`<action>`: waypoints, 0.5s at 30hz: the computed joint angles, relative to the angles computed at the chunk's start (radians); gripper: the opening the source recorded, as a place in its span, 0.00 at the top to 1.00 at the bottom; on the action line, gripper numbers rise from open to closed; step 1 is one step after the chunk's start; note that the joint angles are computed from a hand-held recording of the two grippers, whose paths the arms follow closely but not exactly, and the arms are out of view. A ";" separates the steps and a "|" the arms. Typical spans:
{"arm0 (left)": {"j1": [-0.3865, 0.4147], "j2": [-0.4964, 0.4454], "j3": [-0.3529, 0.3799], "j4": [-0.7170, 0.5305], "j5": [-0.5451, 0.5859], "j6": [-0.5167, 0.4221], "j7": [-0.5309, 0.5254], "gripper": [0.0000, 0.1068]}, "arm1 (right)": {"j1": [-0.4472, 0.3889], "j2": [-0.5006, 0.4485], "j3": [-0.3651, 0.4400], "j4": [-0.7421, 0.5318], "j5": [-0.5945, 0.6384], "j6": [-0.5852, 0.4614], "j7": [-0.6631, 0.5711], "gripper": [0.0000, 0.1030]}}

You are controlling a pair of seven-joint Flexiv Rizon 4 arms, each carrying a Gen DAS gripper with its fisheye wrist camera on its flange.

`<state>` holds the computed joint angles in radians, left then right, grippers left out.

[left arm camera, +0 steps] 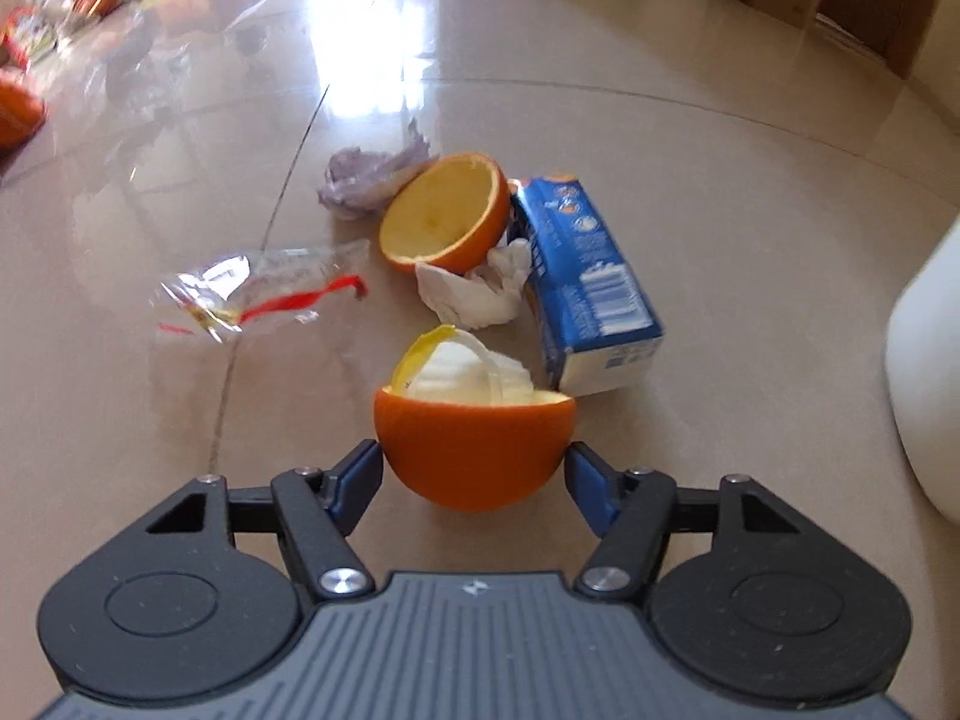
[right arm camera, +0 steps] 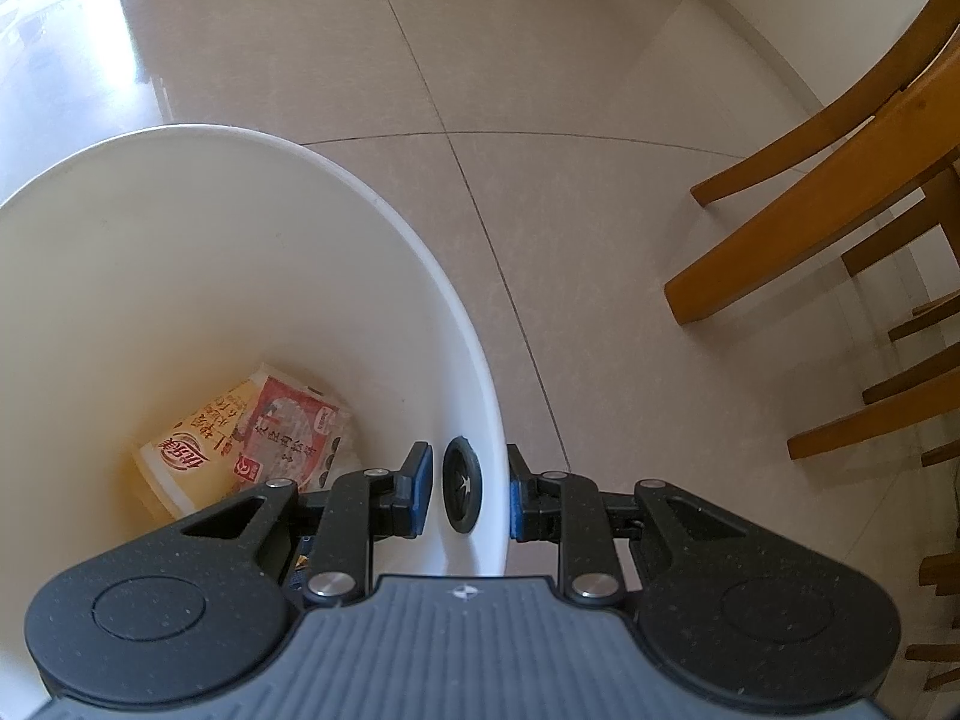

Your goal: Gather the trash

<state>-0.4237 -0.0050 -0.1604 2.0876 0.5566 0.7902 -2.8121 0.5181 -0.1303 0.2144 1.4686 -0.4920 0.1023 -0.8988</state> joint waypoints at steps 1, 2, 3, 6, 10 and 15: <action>-0.001 0.005 0.000 0.002 -0.004 -0.008 0.028 0.38 | -0.001 0.000 0.000 -0.001 0.002 0.000 0.000 0.72; 0.001 0.006 0.001 0.005 -0.012 -0.009 0.059 0.37 | -0.002 0.000 -0.001 0.000 0.003 0.003 0.000 0.72; 0.001 0.007 0.000 0.005 -0.013 -0.015 0.074 0.33 | -0.002 0.000 -0.001 0.000 0.003 0.002 -0.002 0.72; 0.013 -0.004 0.005 0.002 0.001 0.000 0.068 0.31 | -0.002 -0.001 -0.001 0.001 0.002 0.002 -0.003 0.72; 0.017 -0.043 0.008 -0.038 0.012 -0.012 0.057 0.28 | -0.002 -0.003 -0.002 -0.001 0.004 0.000 -0.001 0.72; 0.011 -0.061 0.030 -0.066 -0.010 -0.024 0.058 0.33 | -0.002 -0.006 -0.003 -0.005 0.006 -0.002 0.002 0.72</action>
<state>-0.4132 -0.0659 -0.1304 2.0218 0.5463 0.7663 -2.7538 0.5160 -0.1363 0.2112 1.4636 -0.4862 0.1000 -0.8971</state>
